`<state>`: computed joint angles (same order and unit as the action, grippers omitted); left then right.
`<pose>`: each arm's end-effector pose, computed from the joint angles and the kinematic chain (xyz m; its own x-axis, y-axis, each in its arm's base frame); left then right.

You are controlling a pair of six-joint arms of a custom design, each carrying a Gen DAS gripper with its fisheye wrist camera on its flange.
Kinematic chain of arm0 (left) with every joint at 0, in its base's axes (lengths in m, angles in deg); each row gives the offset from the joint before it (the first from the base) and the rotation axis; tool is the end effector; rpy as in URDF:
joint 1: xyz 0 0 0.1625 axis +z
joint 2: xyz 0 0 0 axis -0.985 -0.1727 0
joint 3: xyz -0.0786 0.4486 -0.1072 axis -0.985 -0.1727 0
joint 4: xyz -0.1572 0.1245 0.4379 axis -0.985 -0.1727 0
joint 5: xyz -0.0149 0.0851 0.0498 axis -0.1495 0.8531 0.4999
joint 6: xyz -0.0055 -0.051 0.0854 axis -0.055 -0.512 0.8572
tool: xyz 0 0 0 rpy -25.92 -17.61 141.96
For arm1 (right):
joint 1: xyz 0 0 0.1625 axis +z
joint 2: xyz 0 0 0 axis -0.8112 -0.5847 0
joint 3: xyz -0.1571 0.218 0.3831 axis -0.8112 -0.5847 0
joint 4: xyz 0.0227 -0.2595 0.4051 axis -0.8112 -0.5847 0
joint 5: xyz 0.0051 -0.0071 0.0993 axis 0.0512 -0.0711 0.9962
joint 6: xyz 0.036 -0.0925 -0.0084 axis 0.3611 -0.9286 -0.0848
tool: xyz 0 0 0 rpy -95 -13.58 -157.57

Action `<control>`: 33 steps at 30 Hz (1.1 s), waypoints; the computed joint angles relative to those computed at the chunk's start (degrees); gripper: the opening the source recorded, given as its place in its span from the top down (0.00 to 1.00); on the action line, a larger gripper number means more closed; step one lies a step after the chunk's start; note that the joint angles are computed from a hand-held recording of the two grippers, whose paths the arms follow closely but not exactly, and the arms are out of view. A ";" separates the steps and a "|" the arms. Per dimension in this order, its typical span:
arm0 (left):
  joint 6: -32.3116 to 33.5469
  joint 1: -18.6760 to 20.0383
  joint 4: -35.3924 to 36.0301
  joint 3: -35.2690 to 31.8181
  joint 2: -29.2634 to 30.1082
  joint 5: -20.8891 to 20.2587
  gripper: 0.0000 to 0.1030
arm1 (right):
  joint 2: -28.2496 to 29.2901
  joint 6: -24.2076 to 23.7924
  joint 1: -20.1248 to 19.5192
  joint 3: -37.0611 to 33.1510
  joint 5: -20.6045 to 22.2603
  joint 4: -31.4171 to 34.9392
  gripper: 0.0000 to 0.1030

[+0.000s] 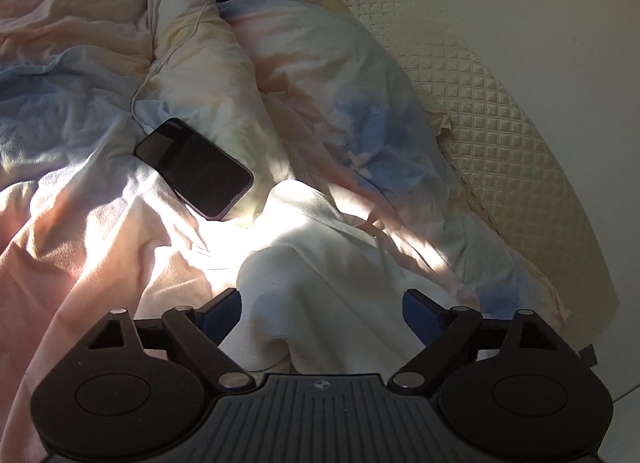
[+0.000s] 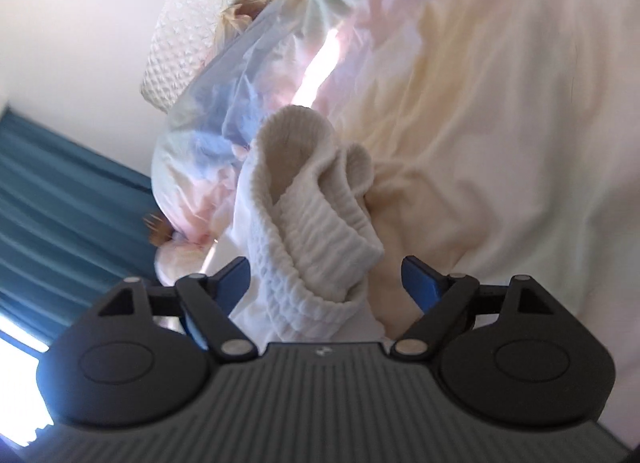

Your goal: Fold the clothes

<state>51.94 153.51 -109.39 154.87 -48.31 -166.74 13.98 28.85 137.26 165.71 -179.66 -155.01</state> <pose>-0.1195 -0.9009 0.1335 -0.9591 0.2670 -0.0937 0.2743 0.7964 -0.5390 0.0230 -0.7118 0.1269 -0.8848 0.4263 -0.1883 0.3041 0.2220 -0.9264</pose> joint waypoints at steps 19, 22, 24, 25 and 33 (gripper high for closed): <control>22.28 -7.71 -16.83 28.56 -22.19 7.49 0.00 | -0.56 -24.67 16.34 3.22 -14.96 -6.80 0.18; 24.63 -9.32 -19.44 32.85 -25.02 9.53 0.00 | 0.34 -26.02 18.53 4.09 -18.62 -8.87 0.19; 25.07 -10.08 -19.95 35.17 -26.80 9.85 0.00 | 0.14 -26.76 19.50 5.00 -20.10 -9.09 0.18; 25.76 -10.50 -20.70 36.33 -27.50 10.30 0.00 | 0.18 -27.34 20.00 5.39 -20.89 -9.65 0.18; 28.32 -12.76 -25.36 45.21 -32.92 13.11 0.00 | 3.35 -32.99 24.63 5.64 -27.67 -14.34 0.18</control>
<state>80.26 140.75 -134.75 200.08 -81.23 -153.63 17.33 -4.14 161.89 171.35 -207.33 -169.35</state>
